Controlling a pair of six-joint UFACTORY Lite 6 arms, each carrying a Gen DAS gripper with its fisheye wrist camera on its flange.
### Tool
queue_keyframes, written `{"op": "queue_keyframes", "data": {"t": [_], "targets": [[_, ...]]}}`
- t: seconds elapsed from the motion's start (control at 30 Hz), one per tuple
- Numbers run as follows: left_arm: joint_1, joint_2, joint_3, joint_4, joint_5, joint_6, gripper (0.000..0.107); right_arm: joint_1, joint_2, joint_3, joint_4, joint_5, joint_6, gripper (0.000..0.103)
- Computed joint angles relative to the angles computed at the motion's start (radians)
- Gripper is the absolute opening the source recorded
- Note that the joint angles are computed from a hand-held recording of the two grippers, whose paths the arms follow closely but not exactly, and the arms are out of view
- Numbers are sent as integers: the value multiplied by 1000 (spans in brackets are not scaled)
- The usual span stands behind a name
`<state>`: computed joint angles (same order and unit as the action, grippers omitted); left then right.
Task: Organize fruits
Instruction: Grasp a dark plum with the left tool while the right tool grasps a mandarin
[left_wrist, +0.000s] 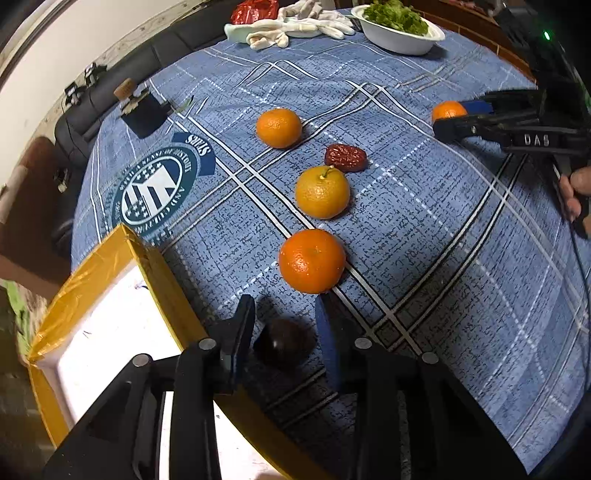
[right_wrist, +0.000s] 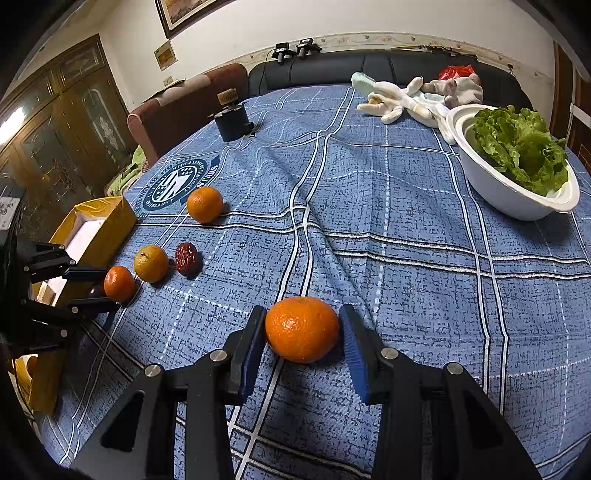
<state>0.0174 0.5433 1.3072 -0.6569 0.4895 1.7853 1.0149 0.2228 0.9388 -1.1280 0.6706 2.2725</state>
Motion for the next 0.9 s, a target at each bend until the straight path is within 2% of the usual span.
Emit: {"op": "queue_keyframes", "data": {"t": [0.03,0.2,0.3,0.33,0.37,0.53,0.63,0.7,0.73,0.77,0.87,0.9], "targets": [[5,0,2,2,15,-7,24,0,1,1,2,0,-4,41],[9,-20,-24,-2,-13,-57,25,4,9,14,22,9,-31,40],[8,-61,-84,-34,-69,-4,32,7,22,30,38,20,-54,40],[0,-80,-115,-26,-107,2,39,7,22,31,39,20,-55,40],[1,-91,-132,-39,-124,18,41,5,19,27,37,17,-53,41],[10,-74,-101,6,-89,-65,41,3,12,18,30,10,-45,41],[8,-74,-98,29,-84,-90,39,2,0,5,22,2,-31,40],[9,-68,-85,37,-71,-114,34,2,-3,3,23,1,-29,39],[11,-62,-74,40,-52,-123,24,4,-1,7,29,4,-36,38],[15,-55,-67,44,-33,-133,24,5,-1,9,33,6,-40,38],[16,-91,-125,-22,-74,-42,24,5,-16,-5,22,-5,-20,38],[23,-91,-123,-26,-59,-48,24,5,-23,-12,15,-9,-10,38]]}}
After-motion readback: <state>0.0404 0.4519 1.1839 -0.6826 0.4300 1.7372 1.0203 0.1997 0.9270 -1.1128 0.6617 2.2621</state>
